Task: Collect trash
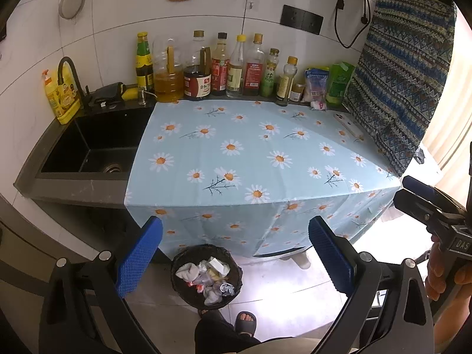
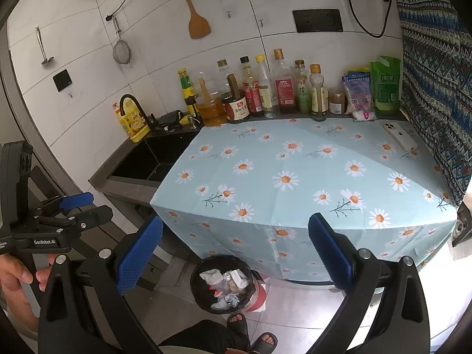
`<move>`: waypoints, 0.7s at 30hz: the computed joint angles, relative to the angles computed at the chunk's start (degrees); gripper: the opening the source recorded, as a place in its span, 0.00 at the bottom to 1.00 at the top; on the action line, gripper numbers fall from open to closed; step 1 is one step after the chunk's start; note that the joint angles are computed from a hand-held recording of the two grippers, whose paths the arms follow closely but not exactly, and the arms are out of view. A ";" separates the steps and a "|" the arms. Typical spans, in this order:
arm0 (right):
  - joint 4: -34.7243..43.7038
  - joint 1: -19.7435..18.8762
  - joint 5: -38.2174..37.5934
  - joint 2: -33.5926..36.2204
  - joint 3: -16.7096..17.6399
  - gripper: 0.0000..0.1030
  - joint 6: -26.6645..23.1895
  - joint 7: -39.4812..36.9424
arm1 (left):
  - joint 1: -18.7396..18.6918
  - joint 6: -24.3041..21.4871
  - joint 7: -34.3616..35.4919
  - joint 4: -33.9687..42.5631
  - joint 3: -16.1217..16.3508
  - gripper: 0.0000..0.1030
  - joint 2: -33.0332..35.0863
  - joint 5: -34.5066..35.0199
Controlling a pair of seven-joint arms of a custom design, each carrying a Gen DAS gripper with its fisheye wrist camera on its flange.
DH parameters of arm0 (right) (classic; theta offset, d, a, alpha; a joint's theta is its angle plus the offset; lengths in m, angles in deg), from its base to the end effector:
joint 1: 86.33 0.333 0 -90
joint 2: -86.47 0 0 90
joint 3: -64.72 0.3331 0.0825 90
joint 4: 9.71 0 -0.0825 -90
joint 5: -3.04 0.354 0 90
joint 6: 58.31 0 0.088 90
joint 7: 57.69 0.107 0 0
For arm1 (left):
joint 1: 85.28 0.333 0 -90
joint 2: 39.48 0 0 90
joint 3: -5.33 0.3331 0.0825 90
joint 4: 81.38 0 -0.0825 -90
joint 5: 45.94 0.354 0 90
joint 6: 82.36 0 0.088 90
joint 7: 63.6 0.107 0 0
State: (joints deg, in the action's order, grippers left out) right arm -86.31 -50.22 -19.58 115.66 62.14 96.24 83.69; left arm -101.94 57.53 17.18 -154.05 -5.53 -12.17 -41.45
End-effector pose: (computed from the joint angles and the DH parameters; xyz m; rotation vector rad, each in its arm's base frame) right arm 0.6006 0.4245 0.5598 -1.6027 1.6255 -0.4467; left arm 0.6582 -0.3008 0.5897 -1.5896 2.1745 -0.8890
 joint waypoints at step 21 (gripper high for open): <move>0.77 -0.97 2.12 0.62 0.66 0.95 -1.20 -2.87 | -0.69 -1.66 0.23 2.98 0.10 0.93 1.88 0.35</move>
